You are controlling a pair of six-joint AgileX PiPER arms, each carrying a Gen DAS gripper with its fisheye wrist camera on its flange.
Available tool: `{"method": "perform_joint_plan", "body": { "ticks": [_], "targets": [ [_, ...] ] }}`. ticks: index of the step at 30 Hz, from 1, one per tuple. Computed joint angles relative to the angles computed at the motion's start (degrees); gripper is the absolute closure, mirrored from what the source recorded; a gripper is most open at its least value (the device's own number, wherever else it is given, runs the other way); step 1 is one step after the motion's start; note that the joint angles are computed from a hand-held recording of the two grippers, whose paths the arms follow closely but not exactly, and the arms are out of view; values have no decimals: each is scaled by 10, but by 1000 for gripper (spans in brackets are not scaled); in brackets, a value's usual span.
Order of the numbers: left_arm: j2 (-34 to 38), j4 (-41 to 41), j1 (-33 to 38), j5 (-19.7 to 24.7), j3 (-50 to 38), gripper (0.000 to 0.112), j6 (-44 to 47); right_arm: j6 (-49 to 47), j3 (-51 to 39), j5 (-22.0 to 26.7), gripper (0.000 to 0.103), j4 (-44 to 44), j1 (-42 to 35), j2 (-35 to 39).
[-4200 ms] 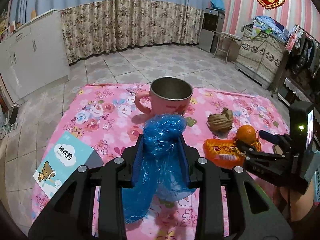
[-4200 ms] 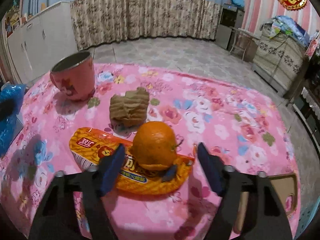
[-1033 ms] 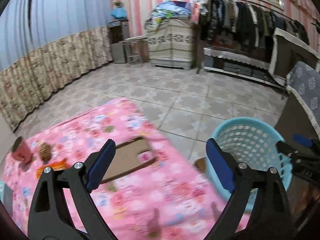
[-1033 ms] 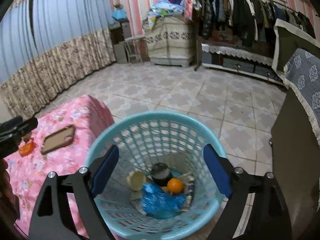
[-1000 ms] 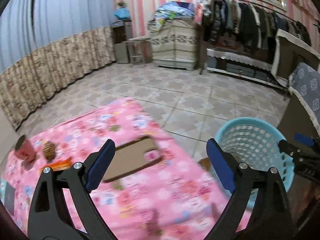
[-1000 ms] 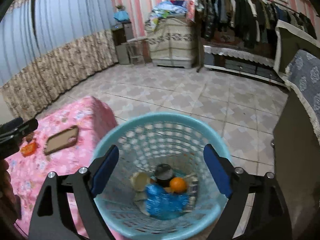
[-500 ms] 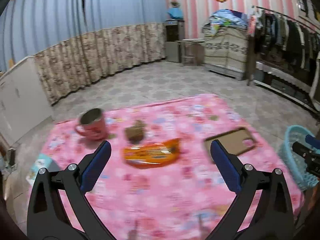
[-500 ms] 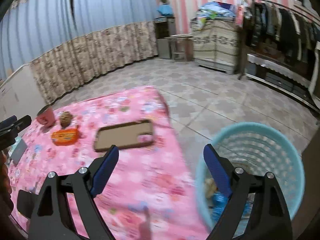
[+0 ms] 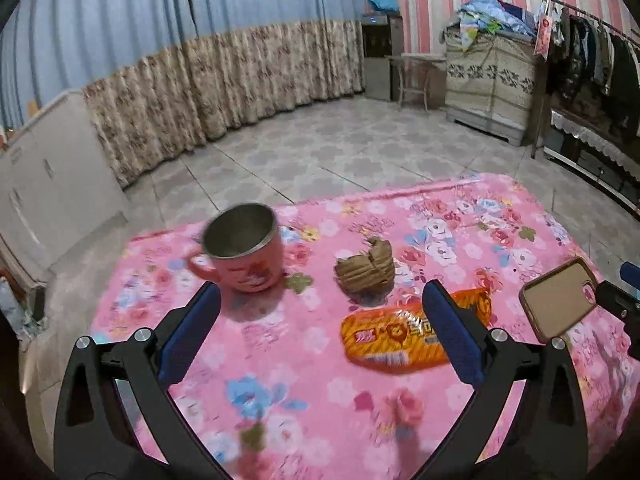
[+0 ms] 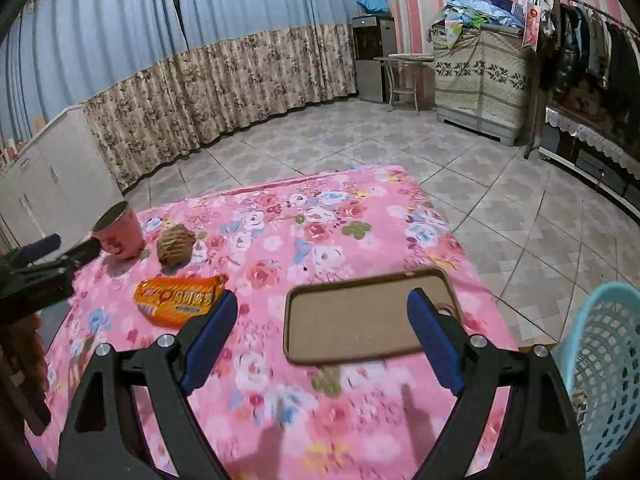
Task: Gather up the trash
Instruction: 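Grasp the brown crumpled paper with the left tool and lift it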
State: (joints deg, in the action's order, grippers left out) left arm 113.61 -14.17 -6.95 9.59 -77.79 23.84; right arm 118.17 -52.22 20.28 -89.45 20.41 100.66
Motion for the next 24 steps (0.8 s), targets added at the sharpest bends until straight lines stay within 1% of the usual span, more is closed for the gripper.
{"method": "perform_joint_plan", "body": {
  "ticks": [1,2,4,7,8,11,12,14,16,17,19,23,24],
  "targets": [
    [27,5,-4,14,-32,15,-5,-19,-14,-1,18,15,-4,13],
    [41,26,-10,15,-44,15,-26,-43,-29,0,18,34,-7,25],
    [82,96,-21,34,-92,15,-95,-84,-54,4,18,66,-11,44],
    [142,119,-29,79,-170,15,-126,-138,-90,5,18,101,-20,74],
    [153,119,-29,88,-186,15,-132,-162,-104,4,18,120,-23,83],
    [198,93,-25,135,-257,16,-128,-188,-125,1,18,138,-29,104],
    [211,91,-25,147,-278,18,-130,-194,-129,0,18,143,-31,108],
    [231,71,-24,171,-312,27,-118,-200,-133,-6,18,150,-35,115],
    [247,47,-22,200,-339,44,-99,-204,-134,-10,18,156,-37,118],
    [253,38,-21,213,-349,47,-91,-209,-137,-11,18,163,-38,121],
    [255,7,-17,216,-346,58,-56,-223,-141,-13,18,178,-36,123],
    [216,41,-22,160,-274,60,-62,-242,-147,-10,18,193,-25,121],
    [195,49,-20,141,-243,60,-62,-243,-148,-8,18,196,-20,120]
  ]
}}
